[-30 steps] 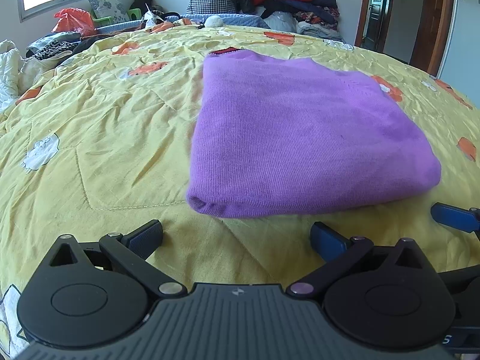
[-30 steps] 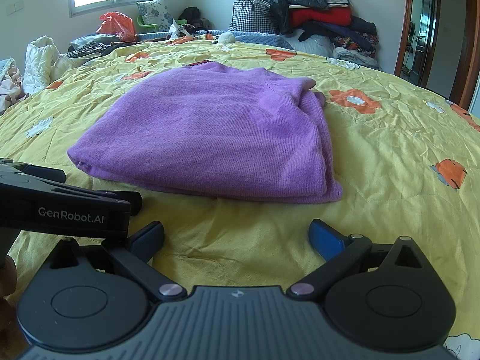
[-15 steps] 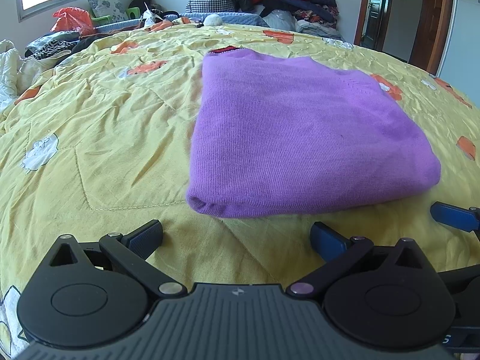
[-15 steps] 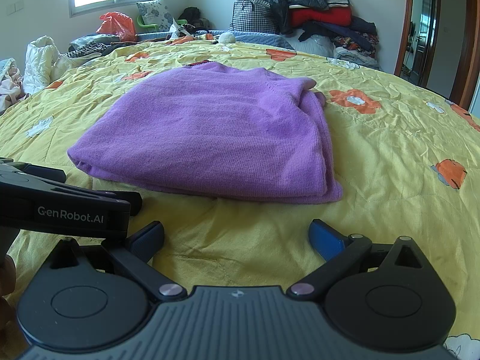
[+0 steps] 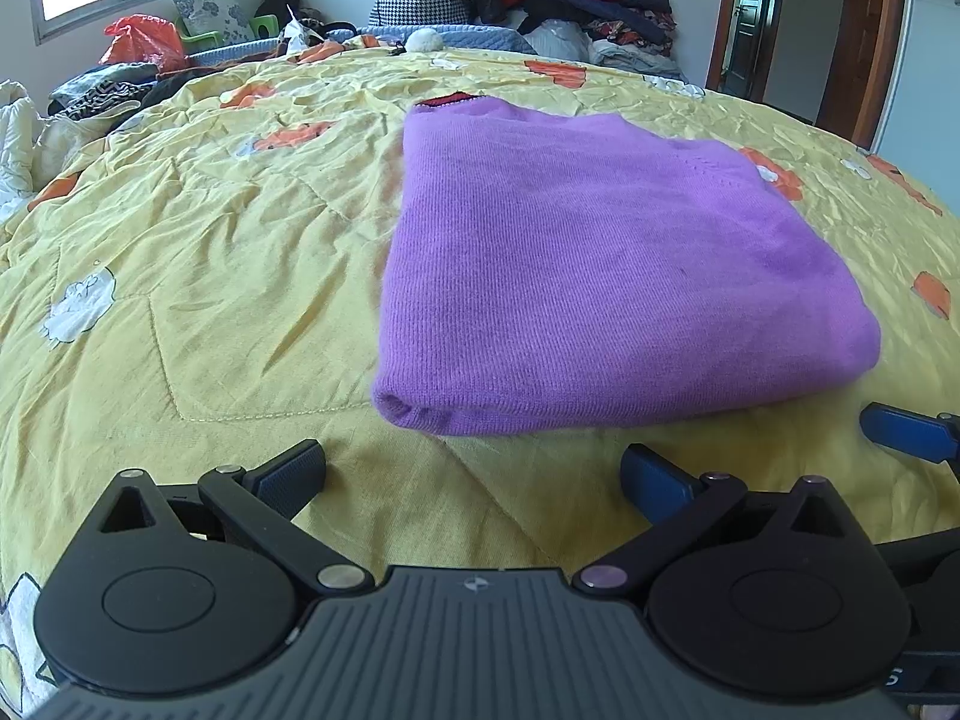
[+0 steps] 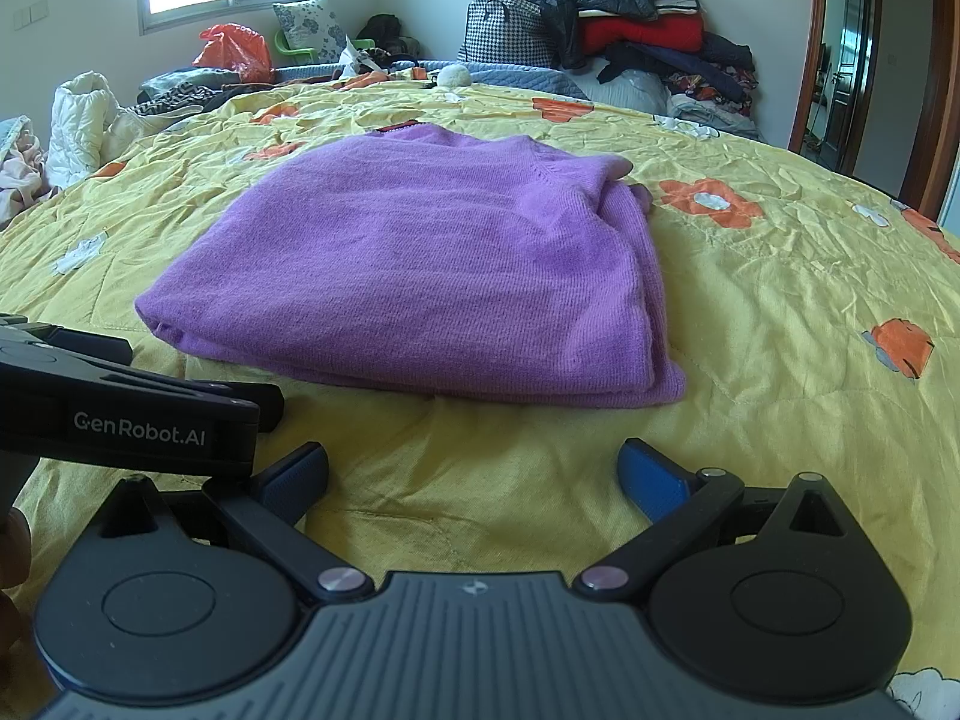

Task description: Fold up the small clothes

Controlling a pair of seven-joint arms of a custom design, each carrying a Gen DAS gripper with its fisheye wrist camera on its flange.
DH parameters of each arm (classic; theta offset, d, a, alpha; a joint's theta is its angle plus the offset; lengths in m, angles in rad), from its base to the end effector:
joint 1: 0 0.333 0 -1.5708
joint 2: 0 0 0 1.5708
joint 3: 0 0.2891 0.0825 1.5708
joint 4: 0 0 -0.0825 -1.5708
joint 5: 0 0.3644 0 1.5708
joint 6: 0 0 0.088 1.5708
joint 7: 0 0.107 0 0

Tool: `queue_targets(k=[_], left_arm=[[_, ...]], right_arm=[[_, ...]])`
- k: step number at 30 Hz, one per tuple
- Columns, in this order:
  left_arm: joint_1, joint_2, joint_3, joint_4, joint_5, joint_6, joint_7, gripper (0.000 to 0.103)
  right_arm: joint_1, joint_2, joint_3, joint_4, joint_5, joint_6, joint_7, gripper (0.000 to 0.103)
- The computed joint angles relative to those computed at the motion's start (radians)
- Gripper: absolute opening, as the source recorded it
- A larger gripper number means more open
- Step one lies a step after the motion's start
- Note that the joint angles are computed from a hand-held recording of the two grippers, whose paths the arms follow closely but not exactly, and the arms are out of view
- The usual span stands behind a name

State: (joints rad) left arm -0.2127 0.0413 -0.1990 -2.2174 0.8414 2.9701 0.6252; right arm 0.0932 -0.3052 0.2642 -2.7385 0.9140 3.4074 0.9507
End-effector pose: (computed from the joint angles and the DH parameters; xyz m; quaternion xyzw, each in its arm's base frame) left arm 0.4841 -0.2663 0.4104 -0.5697 0.7297 -0.2963 0.2351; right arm 0.4019 0.0547 0.3974 -0.6386 0.6333 -0.3066 0.3117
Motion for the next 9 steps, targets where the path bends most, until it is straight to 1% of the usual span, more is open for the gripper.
queue_targets(k=[4, 9], left_arm=[[0.001, -0.004, 0.002, -0.005, 0.016, 0.006, -0.027, 0.103], [0.003, -0.005, -0.005, -0.005, -0.051, -0.003, 0.041, 0.103]], right_arm=[[0.003, 0.000, -0.005, -0.001, -0.004, 0.000, 0.002, 0.103], [0.003, 0.000, -0.005, -0.002, -0.007, 0.001, 0.004, 0.103]])
